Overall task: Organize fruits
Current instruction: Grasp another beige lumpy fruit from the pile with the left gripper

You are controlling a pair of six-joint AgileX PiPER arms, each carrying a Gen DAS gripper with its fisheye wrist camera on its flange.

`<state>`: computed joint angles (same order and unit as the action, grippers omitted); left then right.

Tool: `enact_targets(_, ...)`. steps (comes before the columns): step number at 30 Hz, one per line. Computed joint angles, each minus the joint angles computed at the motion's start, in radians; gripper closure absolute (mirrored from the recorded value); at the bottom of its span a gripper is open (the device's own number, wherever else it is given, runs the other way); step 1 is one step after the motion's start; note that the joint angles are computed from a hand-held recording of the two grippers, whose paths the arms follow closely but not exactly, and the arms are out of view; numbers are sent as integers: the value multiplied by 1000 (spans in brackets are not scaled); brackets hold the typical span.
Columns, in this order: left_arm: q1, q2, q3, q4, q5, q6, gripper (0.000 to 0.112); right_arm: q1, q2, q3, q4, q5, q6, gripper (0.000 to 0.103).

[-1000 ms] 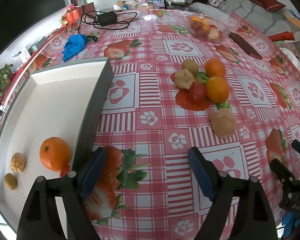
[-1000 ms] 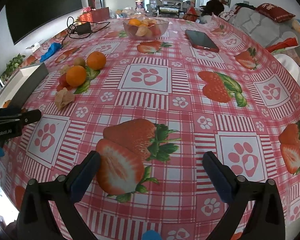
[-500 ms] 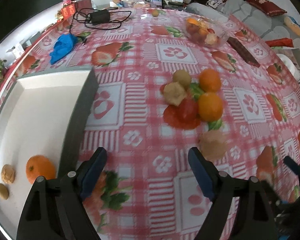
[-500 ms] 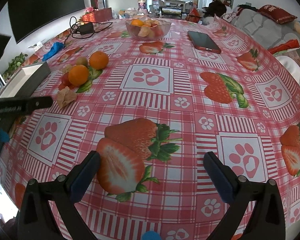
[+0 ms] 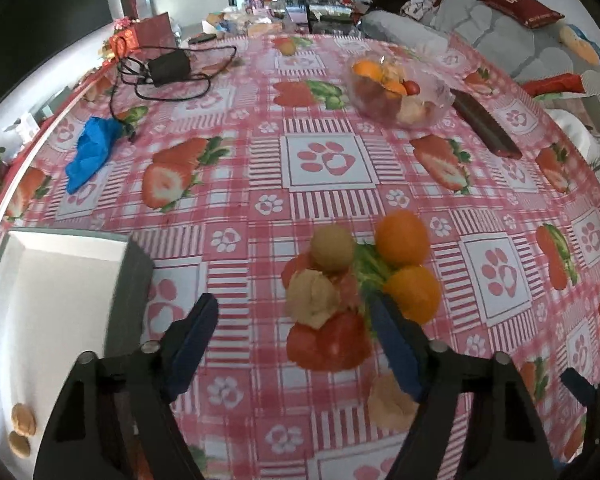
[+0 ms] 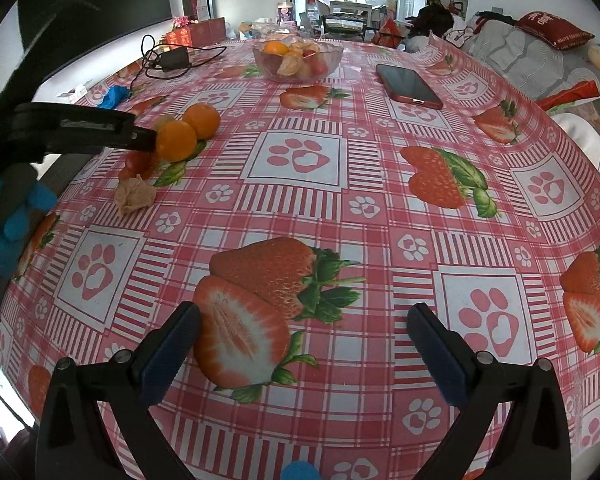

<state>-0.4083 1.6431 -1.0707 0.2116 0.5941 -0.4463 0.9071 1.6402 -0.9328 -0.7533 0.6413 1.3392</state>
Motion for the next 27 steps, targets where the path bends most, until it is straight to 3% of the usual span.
enact_targets(2, 9, 34, -27, -45, 13, 41, 51, 0, 0, 1, 0, 0, 0, 0)
enact_targets(3, 4, 40, -30, -21, 11, 19, 52, 0, 0, 1, 0, 0, 0, 0)
enact_targets(5, -3, 47, -37, 0, 3, 4, 72, -1, -1, 0, 4, 0, -5, 0)
enact_targets(7, 8, 44, -42, -34, 3, 29, 83, -2, 1, -3, 8, 0, -11, 0)
enact_targets(13, 61, -36, 44, -181, -45, 128, 83, -2, 0, -4, 9, 1, -12, 0)
enact_targets(21, 100, -249, 272, -349, -95, 273, 83, -21, 9, -30, 80, 10, -97, 0)
enact_targets(25, 64, -326, 366, -272, -115, 191, 83, -51, 24, -74, 182, 35, -214, 0)
enact_targets(27, 20, -364, 402, -142, -124, 72, 83, -70, 37, -107, 252, 57, -293, 0)
